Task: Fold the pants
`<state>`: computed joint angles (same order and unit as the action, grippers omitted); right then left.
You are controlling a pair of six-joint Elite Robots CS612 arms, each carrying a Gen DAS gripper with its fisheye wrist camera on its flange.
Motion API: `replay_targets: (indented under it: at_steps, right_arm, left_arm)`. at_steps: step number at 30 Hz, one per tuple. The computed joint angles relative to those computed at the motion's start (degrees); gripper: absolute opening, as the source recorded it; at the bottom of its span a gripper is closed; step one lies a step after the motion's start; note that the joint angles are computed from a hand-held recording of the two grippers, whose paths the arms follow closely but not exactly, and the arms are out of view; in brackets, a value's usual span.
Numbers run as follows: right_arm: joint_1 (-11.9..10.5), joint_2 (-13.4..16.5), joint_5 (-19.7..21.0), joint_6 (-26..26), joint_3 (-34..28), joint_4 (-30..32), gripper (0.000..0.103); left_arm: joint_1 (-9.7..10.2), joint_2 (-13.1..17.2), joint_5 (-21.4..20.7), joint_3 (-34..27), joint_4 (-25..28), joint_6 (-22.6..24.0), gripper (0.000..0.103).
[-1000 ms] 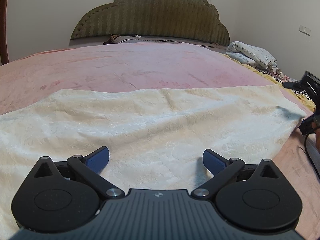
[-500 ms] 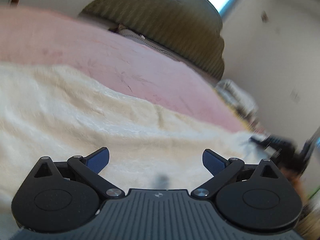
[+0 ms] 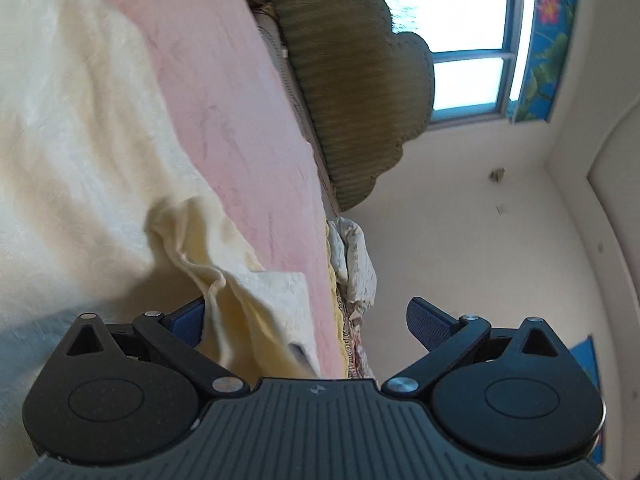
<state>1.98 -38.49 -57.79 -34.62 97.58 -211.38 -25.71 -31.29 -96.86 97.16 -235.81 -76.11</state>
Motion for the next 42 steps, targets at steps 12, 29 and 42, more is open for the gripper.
replay_targets:
  at_steps: [12,29,42]
  right_arm:
    - [0.86,0.07,-0.79,1.44,1.62,-3.23,0.015]
    - [3.05,-4.37,-0.07,-18.22,4.29,15.28,0.023]
    - [-2.76,-5.43,13.6,0.2,1.05,24.34,0.043]
  left_arm:
    - [0.54,-1.97,1.49,1.21,7.72,10.13,0.022]
    - [-5.1,-11.81,30.9,11.12,28.39,37.02,0.042]
    - [-2.86,-9.89,24.58,7.99,26.58,32.23,0.046]
